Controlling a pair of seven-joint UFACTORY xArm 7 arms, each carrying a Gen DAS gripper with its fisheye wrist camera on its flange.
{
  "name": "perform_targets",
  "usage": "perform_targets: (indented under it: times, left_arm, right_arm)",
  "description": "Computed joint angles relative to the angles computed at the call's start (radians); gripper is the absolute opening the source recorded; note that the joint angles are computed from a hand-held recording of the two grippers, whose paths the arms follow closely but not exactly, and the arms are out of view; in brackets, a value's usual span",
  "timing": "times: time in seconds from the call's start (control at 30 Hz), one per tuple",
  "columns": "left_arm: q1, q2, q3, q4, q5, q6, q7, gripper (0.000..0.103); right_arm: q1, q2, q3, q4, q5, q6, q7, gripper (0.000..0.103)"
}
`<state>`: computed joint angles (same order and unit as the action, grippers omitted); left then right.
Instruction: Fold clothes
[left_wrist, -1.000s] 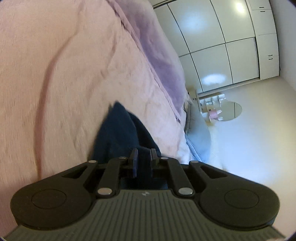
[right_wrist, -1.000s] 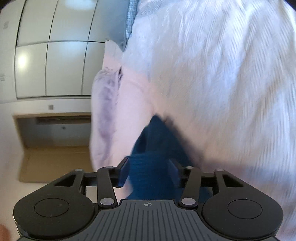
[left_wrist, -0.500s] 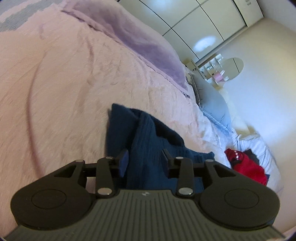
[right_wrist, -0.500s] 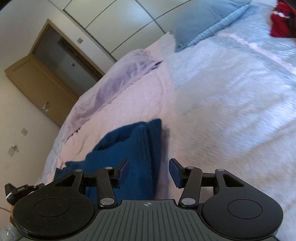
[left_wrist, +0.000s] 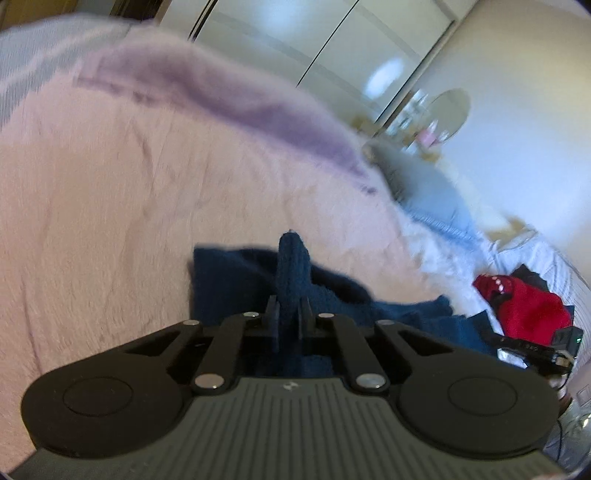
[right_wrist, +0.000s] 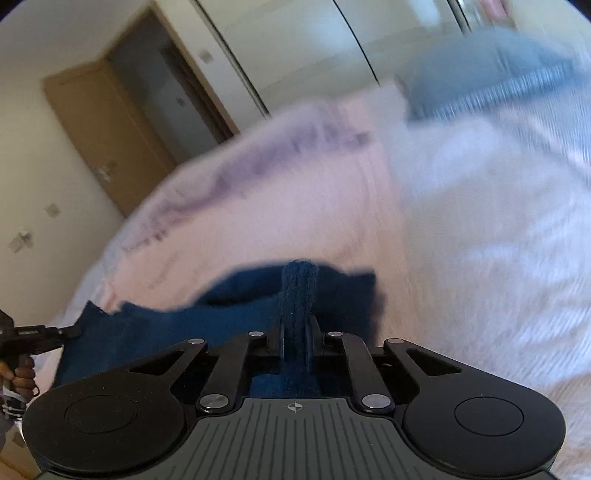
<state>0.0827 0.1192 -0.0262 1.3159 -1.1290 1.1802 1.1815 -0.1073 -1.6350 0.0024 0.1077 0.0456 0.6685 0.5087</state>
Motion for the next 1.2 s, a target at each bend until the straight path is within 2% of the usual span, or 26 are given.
perform_targets:
  times: [0.1, 0.2, 0.3, 0.43, 0.57, 0.67, 0.7, 0.73, 0.77, 0.8, 0.87, 0.97, 1.07, 1.13, 1.2]
  left_arm:
    - [0.014, -0.034, 0.01, -0.033, -0.089, -0.012, 0.078, 0.006]
    - [-0.001, -0.032, 0.007, -0.026, -0.154, -0.073, 0.085, 0.006]
    - [-0.02, -0.007, -0.004, 0.008, -0.165, -0.119, 0.056, 0.006]
    - [-0.059, 0.036, -0.034, 0.043, -0.086, -0.213, 0.045, 0.006]
    - [-0.089, 0.09, -0.06, 0.061, 0.022, -0.302, 0.003, 0.007]
    - [-0.101, 0.123, -0.067, 0.071, 0.15, -0.335, -0.093, 0.014]
    - [-0.098, 0.12, -0.072, 0.065, 0.167, -0.348, -0.11, 0.015]
    - [-0.092, 0.106, -0.076, 0.053, 0.167, -0.362, -0.116, 0.018]
    - [-0.091, 0.088, -0.077, 0.038, 0.173, -0.385, -0.124, 0.02]
    - [-0.097, 0.063, -0.078, 0.016, 0.188, -0.425, -0.133, 0.02]
    - [-0.11, 0.004, -0.084, -0.029, 0.188, -0.494, -0.108, 0.02]
    - [-0.131, -0.086, -0.083, -0.085, 0.122, -0.484, -0.013, 0.02]
    - [-0.197, -0.149, -0.087, -0.148, 0.099, -0.493, 0.079, 0.02]
    - [-0.25, -0.161, -0.098, -0.189, 0.107, -0.551, 0.129, 0.021]
    - [-0.292, -0.129, -0.109, -0.204, 0.168, -0.616, 0.103, 0.024]
  right_arm:
    - [-0.01, -0.072, 0.057, 0.008, -0.03, -0.005, 0.006, 0.008]
    - [-0.037, -0.029, 0.09, 0.026, -0.072, -0.061, 0.008, 0.008]
    - [-0.069, 0.096, 0.096, 0.047, -0.093, -0.152, 0.024, 0.008]
    - [-0.103, 0.268, 0.106, 0.079, -0.116, -0.215, 0.036, 0.008]
    - [-0.122, 0.373, 0.109, 0.077, -0.129, -0.204, 0.056, 0.008]
    - [-0.096, 0.43, 0.082, 0.079, -0.105, -0.154, 0.078, 0.01]
    - [-0.103, 0.417, 0.097, 0.083, -0.104, -0.135, 0.102, 0.015]
    - [-0.109, 0.404, 0.112, 0.089, -0.105, -0.112, 0.128, 0.032]
    - [-0.122, 0.388, 0.141, 0.111, -0.113, -0.063, 0.161, 0.045]
    - [-0.142, 0.38, 0.179, 0.144, -0.133, -0.002, 0.193, 0.066]
    - [-0.173, 0.346, 0.262, 0.197, -0.199, 0.083, 0.247, 0.067]
    - [-0.134, 0.337, 0.304, 0.232, -0.256, 0.05, 0.275, 0.067]
    - [-0.094, 0.459, 0.343, 0.279, -0.304, -0.005, 0.27, 0.067]
    - [-0.092, 0.549, 0.372, 0.288, -0.344, -0.037, 0.276, 0.066]
    - [-0.095, 0.642, 0.391, 0.296, -0.377, -0.057, 0.293, 0.066]
